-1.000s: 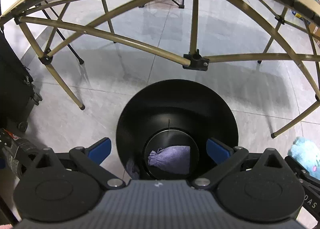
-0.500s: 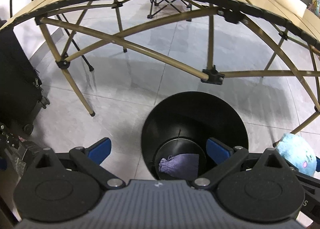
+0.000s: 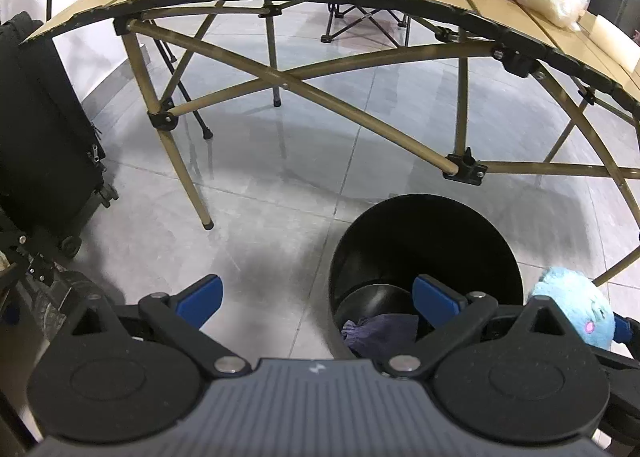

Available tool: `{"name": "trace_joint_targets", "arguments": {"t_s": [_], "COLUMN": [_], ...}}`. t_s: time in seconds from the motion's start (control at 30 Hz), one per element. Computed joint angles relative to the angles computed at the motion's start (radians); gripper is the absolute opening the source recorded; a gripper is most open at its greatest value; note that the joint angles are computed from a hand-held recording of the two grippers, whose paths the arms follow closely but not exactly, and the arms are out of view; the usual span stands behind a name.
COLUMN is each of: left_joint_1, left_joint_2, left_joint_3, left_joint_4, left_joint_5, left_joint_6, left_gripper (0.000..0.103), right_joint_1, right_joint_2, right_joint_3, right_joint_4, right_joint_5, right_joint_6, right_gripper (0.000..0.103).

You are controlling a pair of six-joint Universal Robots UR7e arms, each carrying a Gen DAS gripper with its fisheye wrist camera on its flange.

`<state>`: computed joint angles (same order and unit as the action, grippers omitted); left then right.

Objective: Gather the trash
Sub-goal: 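Move the left tool aside and bring the right tool over the bin, then open the right tool to drop the blue plush into the bin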

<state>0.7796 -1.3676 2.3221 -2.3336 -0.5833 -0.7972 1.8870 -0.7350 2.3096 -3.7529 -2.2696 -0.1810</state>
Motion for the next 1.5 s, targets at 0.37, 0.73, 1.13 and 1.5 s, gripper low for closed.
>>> {"name": "trace_joint_targets", "arguments": {"t_s": [0.37,0.73,1.13,1.5], "left_joint_1": [0.019,0.055,0.094,0.110], "left_joint_2": [-0.056,-0.127,-0.189,-0.221], "left_joint_3": [0.010,0.024,0.038,0.041], "left_joint_4": [0.053,0.130,0.195,0.216], "left_joint_5": [0.018,0.038,0.051,0.051], "left_joint_6": [-0.036,-0.078,-0.108,-0.113], "left_gripper": [0.103,0.103,0.103,0.103], "right_joint_1": [0.023,0.021,0.012,-0.006], "right_joint_2": [0.043,0.085,0.140,0.143], "right_joint_3": [-0.053,-0.103,-0.168,-0.209], "right_joint_4": [0.054,0.129,0.198,0.288], "right_joint_5": [0.010,0.015,0.013,0.023], "right_joint_6": [0.023,0.052,0.082,0.143], "right_gripper": [0.079,0.079,0.079,0.103]}}
